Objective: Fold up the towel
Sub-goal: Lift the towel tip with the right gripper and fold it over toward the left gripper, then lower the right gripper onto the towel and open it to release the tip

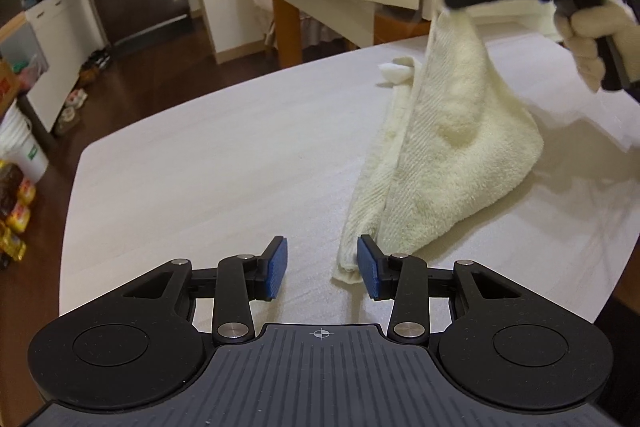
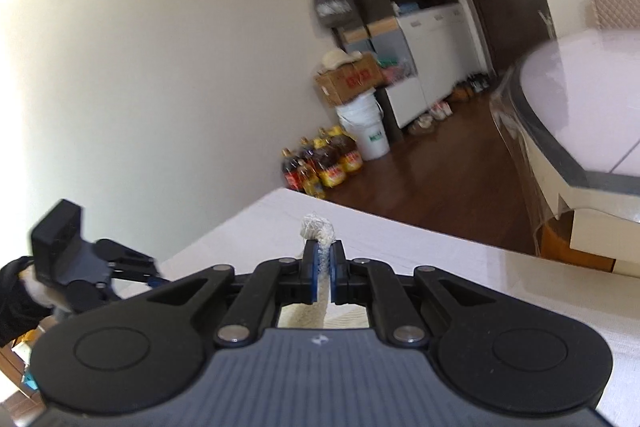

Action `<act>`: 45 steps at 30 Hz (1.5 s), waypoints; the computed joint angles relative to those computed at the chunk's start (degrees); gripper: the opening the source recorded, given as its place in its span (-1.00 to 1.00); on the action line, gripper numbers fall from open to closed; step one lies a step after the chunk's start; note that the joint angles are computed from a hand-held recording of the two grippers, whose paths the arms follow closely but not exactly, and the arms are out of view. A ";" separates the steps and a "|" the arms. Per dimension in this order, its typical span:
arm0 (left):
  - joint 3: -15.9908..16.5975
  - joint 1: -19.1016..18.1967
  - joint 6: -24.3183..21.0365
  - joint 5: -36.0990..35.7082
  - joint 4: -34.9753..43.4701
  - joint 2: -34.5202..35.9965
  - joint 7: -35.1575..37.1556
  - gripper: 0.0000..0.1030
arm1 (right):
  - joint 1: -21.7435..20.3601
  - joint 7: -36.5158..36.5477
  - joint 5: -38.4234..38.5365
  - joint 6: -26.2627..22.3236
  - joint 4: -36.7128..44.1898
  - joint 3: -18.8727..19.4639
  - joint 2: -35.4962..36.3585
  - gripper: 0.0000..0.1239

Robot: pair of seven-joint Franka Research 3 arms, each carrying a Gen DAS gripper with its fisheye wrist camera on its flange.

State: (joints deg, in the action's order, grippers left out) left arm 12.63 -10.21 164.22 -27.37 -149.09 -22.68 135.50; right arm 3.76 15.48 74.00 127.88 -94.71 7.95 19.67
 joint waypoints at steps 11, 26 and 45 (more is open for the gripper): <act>0.36 0.18 0.18 -2.89 -0.28 -0.09 0.15 -0.03 | 3.10 11.64 -14.14 10.32 4.53 1.13 6.51 -0.57; 6.47 -8.75 0.89 -5.53 3.63 -0.14 4.08 -0.08 | 1.33 -5.39 0.81 -2.45 -23.36 -2.23 -15.81 -0.55; -1.90 -4.88 -17.46 -14.01 27.27 21.97 17.05 -0.11 | 5.09 -3.71 -2.04 -4.13 -24.69 -5.65 -15.42 -0.84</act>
